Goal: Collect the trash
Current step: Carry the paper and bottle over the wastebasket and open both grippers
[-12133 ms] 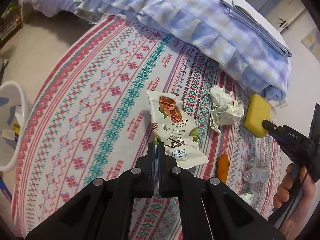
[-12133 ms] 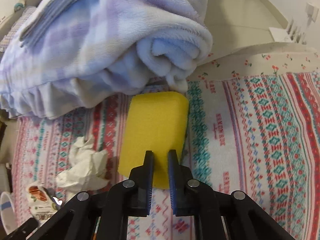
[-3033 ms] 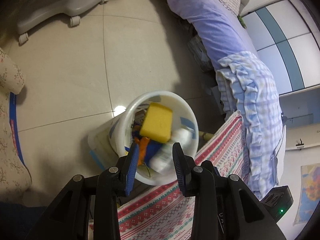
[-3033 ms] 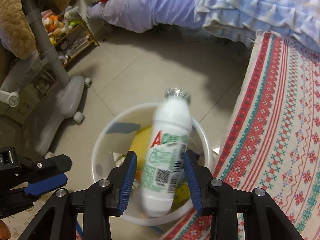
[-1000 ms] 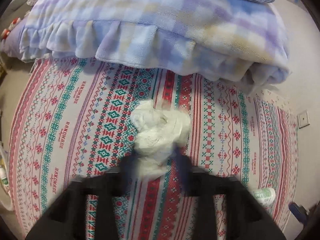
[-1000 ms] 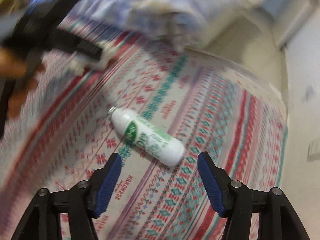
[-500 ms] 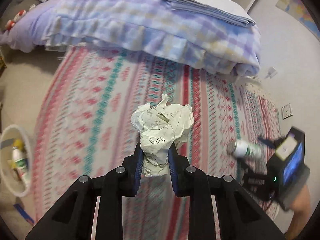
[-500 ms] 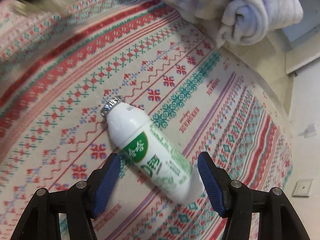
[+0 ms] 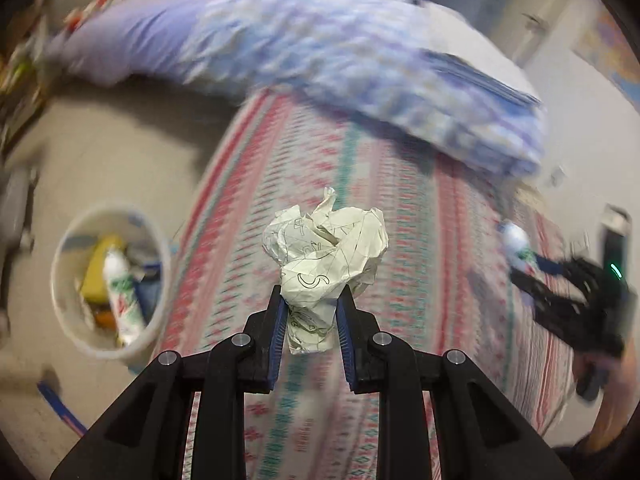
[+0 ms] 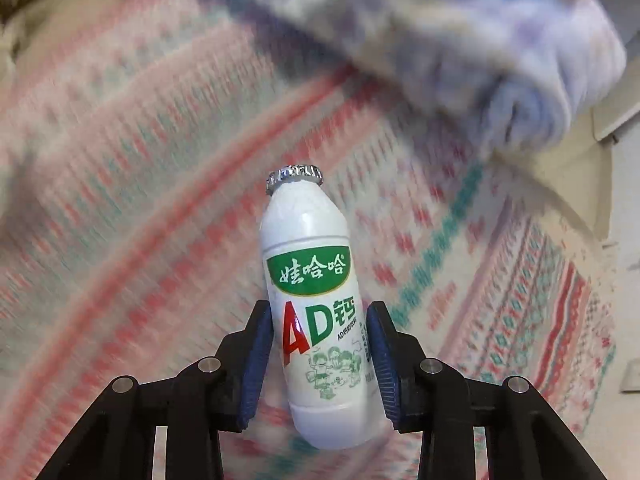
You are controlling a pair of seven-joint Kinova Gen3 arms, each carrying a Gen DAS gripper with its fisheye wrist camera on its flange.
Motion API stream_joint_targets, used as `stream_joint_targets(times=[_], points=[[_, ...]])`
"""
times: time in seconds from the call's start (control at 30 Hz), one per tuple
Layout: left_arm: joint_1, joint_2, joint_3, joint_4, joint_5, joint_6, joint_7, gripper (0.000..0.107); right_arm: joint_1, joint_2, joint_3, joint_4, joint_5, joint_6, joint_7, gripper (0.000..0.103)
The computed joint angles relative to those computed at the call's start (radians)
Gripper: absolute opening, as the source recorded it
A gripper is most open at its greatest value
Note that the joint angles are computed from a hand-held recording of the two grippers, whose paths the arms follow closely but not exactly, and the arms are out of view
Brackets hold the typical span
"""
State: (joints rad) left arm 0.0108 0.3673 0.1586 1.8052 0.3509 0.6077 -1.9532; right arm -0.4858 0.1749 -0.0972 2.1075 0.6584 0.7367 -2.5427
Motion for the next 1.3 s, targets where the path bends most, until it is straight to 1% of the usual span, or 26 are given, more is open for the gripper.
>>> stream_joint_targets(times=[0.07,0.1,0.2,0.3,0.37,0.43,0.53,0.63,0.7,0.93,1.0,1.17,1.3], points=[[-0.065,0.031,0.007,-0.036,0.05,0.058,-0.027,0.026,-0.039,0.008,-0.016,-0.035,0.016,0.023,-0.043,0.042],[-0.091,0.034,0.006,-0.042,0.068,0.07,-0.043,0.026,-0.053,0.015,-0.021,-0.053,0.022,0.025,-0.056,0.042],[-0.144,0.035,-0.012,-0.047,0.102,0.072,-0.073,0.026,-0.083,0.031,-0.025,-0.085,0.034,-0.01,-0.099,0.042],[-0.207,0.054,-0.024,-0.076,0.145,0.113,-0.094,0.026,-0.114,0.044,-0.027,-0.099,0.041,-0.06,-0.135,0.042],[-0.245,0.064,-0.032,-0.09,0.17,0.136,-0.109,0.026,-0.142,0.07,-0.024,-0.123,0.047,-0.078,-0.156,0.042],[-0.275,0.068,-0.046,-0.099,0.185,0.148,-0.114,0.026,-0.162,0.099,-0.02,-0.151,0.038,-0.101,-0.162,0.042],[-0.295,0.084,-0.068,-0.117,0.178,0.169,-0.101,0.026,-0.19,0.139,-0.004,-0.192,0.017,-0.13,-0.159,0.042],[-0.338,0.12,-0.074,-0.15,0.186,0.225,-0.1,0.026,-0.216,0.177,0.015,-0.227,-0.002,-0.165,-0.147,0.042],[-0.351,0.131,-0.082,-0.159,0.185,0.238,-0.09,0.026,-0.228,0.202,0.027,-0.248,-0.026,-0.2,-0.138,0.042],[-0.386,0.15,-0.083,-0.175,0.186,0.24,-0.089,0.026,-0.293,0.296,0.07,-0.35,-0.106,-0.235,-0.089,0.042],[-0.377,0.145,-0.085,-0.168,0.171,0.227,-0.091,0.026,-0.311,0.312,0.083,-0.372,-0.125,-0.237,-0.075,0.042],[-0.338,0.125,-0.093,-0.137,0.115,0.163,-0.092,0.026,-0.339,0.354,0.103,-0.436,-0.166,-0.219,-0.035,0.042],[-0.339,0.128,-0.087,-0.135,0.098,0.157,-0.094,0.026,-0.343,0.378,0.108,-0.472,-0.202,-0.218,-0.008,0.042]])
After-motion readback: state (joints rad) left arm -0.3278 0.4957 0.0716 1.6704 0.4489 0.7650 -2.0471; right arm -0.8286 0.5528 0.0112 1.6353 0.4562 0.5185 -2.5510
